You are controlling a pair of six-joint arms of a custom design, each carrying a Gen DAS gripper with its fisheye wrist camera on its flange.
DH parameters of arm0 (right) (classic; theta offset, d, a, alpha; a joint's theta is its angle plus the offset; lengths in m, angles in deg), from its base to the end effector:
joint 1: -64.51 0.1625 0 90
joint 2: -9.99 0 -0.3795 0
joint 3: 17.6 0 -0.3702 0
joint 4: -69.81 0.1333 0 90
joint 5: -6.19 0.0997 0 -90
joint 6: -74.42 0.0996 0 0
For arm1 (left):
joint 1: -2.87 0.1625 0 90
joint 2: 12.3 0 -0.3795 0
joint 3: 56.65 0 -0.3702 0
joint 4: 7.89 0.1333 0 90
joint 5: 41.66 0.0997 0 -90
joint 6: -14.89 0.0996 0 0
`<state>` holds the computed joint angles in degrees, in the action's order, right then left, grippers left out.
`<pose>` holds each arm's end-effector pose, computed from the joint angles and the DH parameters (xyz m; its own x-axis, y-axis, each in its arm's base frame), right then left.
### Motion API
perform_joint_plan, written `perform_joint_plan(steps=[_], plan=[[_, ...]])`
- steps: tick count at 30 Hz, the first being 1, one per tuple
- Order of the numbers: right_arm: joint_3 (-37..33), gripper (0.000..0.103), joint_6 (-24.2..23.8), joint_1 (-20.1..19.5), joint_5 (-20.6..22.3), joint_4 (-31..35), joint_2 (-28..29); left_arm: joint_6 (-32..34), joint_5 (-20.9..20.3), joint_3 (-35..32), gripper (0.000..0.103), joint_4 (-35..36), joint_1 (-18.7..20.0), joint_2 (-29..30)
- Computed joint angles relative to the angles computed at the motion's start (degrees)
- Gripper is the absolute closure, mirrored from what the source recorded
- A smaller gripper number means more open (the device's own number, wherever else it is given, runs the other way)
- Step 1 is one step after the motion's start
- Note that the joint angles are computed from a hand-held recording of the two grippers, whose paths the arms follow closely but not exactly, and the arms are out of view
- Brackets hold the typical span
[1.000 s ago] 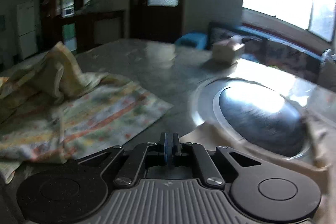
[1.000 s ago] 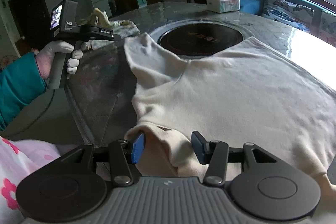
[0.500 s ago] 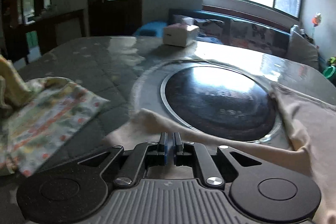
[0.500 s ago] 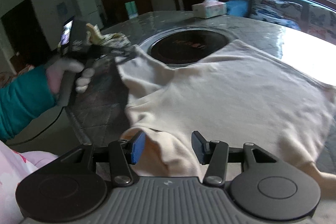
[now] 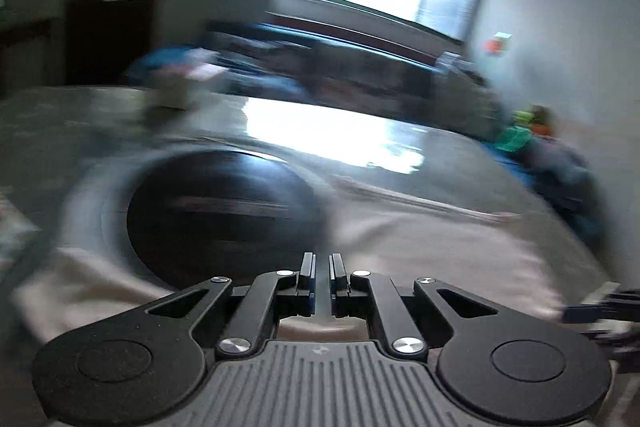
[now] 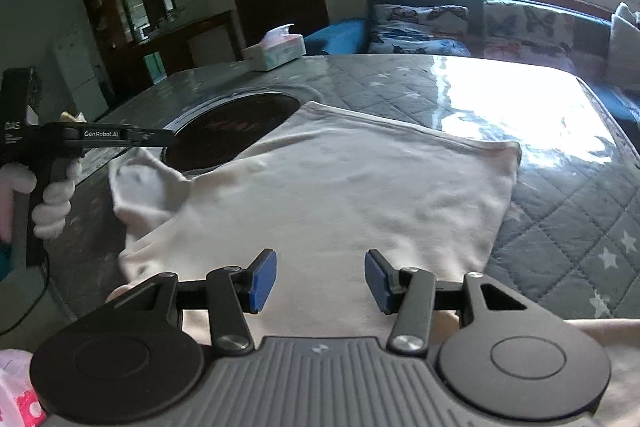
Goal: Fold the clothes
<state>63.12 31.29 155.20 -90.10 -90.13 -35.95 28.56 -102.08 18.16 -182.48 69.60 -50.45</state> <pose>0.1309 -0.7050 0.2005 -0.7192 -0.5216 0.4591 -0.6872 0.6316 -0.3590 -0.1194 -0.7395 0.1919 -0.8544 0.1522 -0.4968 0.4802 0.5965 -0.6431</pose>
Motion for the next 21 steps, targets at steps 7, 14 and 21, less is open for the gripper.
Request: perform_joint_plan(steps=[7,14,21], plan=[[0.6,0.053,0.8,-1.0,-3.1,-1.7,0.5,-0.5,-2.2,-8.6,0.095,10.4,0.2,6.4],[1.2,0.053,0.1,-1.3,-3.2,-1.8,-0.6,-2.3,0.2,-7.1,0.095,8.1,1.2,5.7],[-4.3,0.052,-0.5,-1.1,-3.5,0.9,2.8,-2.4,0.2,-8.7,0.095,8.2,1.3,6.8]])
